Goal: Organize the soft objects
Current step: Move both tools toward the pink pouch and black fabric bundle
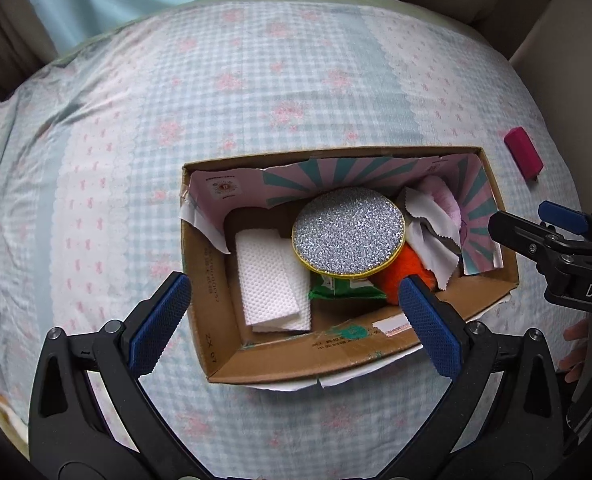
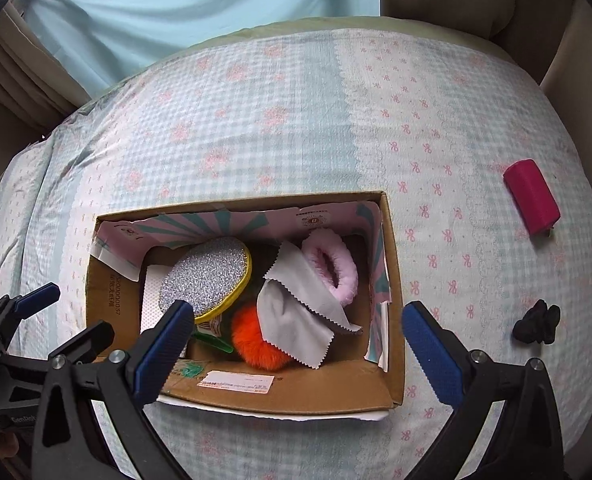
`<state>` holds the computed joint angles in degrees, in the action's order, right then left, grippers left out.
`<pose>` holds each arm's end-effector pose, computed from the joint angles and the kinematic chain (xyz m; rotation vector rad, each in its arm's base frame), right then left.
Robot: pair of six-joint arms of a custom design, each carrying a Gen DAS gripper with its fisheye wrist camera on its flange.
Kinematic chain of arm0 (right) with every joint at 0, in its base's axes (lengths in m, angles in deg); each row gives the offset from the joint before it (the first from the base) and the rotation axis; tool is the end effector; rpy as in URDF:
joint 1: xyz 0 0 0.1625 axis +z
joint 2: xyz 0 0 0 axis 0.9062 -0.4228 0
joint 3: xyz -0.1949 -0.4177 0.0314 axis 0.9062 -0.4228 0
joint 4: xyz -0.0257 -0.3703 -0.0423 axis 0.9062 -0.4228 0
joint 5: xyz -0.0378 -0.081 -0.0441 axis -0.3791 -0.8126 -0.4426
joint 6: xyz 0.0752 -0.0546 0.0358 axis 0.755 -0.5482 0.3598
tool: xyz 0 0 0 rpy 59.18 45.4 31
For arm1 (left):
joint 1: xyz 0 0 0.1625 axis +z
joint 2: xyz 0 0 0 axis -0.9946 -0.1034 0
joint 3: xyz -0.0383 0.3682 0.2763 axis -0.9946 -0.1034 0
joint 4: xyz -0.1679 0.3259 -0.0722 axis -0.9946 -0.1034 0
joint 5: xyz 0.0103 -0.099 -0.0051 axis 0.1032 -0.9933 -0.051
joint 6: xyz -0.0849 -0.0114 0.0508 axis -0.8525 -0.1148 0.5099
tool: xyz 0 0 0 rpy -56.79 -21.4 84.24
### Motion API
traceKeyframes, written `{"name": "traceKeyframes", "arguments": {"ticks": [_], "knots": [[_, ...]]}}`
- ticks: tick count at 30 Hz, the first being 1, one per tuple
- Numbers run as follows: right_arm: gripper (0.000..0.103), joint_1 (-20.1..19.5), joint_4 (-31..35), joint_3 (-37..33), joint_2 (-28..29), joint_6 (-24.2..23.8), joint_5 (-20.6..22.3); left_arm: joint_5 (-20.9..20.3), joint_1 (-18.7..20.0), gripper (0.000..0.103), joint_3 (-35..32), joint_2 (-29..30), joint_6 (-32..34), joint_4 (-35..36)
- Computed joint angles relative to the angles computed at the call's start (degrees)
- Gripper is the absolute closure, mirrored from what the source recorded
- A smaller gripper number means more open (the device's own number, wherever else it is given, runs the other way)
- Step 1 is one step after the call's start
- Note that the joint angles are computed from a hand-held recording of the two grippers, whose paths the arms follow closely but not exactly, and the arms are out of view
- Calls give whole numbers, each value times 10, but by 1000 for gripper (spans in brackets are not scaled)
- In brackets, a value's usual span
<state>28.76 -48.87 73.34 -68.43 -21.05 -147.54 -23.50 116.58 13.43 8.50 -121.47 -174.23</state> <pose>0.1169 -0.5955 0.4825 0.1632 -2.5134 0.3553 -0.5323 -0.5665 0.0714 0.2628 2.4125 -0.3406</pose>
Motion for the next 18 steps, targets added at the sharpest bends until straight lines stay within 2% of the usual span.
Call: {"name": "traceKeyframes", "arguments": {"ticks": [5, 12, 18], "knots": [[0, 25, 1, 0, -23, -12, -21, 33, -29, 0, -6, -17, -34, 22], [0, 67, -6, -3, -70, -22, -28, 83, -77, 0, -25, -41, -108, 68], [0, 108, -18, -9, -104, -46, -59, 115, -111, 0, -56, -48, -150, 124]]}}
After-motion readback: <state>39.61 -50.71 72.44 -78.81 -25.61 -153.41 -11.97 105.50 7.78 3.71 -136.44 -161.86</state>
